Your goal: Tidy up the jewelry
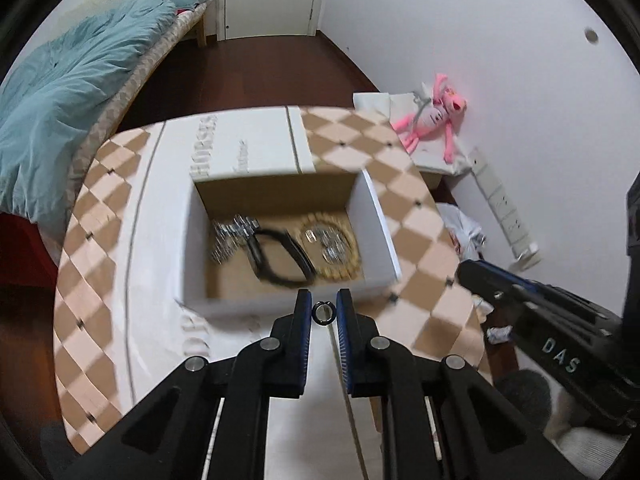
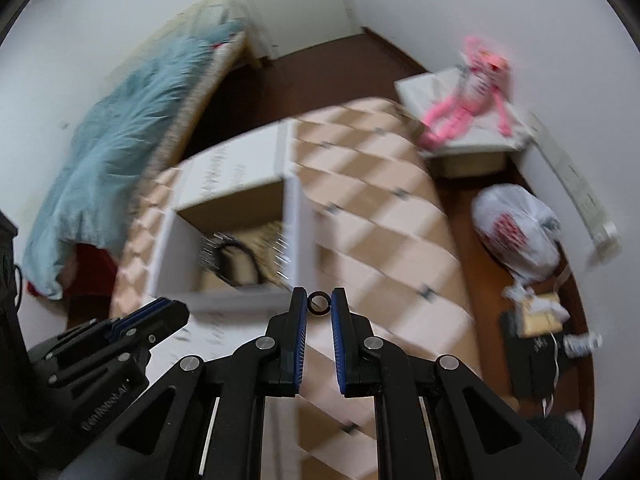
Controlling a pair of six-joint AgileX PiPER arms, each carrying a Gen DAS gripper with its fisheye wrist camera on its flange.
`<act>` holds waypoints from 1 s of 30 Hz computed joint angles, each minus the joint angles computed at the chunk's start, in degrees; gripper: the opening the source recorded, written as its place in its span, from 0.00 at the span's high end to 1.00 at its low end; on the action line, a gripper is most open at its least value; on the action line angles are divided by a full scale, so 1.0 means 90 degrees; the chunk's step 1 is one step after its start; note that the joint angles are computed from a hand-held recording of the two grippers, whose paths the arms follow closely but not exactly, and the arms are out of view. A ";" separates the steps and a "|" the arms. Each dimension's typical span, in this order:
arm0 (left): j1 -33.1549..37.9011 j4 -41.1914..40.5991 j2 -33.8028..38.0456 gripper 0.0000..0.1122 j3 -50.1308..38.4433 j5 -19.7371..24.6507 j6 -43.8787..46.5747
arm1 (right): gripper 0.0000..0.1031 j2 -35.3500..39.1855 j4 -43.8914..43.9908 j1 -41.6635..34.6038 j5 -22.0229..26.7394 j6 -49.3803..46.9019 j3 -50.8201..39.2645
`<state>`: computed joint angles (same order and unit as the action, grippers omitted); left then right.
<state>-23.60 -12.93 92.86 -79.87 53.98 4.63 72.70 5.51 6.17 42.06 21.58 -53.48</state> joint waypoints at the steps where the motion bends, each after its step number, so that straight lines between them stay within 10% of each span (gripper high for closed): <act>1: 0.0082 -0.0008 0.0135 0.91 -0.0210 0.0116 0.0042 | 0.88 0.0349 0.0180 0.0007 0.0042 -0.0219 -0.0361; 15: 0.0691 0.0498 0.2266 0.83 -0.3161 0.1640 -0.0368 | 0.86 0.3240 0.0643 -0.0006 0.1422 -0.0998 -0.3296; 21: 0.0868 0.0624 0.2136 0.23 -0.3108 0.1444 -0.0462 | 0.59 0.3066 0.0608 -0.0088 0.1489 -0.0988 -0.3188; 26: 0.0910 0.0883 0.1685 0.20 -0.2457 0.1054 -0.0619 | 0.56 0.2706 -0.0078 0.0125 0.1551 -0.0479 -0.3019; 30: 0.0878 0.1142 0.1182 0.13 -0.1637 0.0557 -0.0714 | 0.14 0.2505 -0.1109 0.0545 0.1802 0.0274 -0.2922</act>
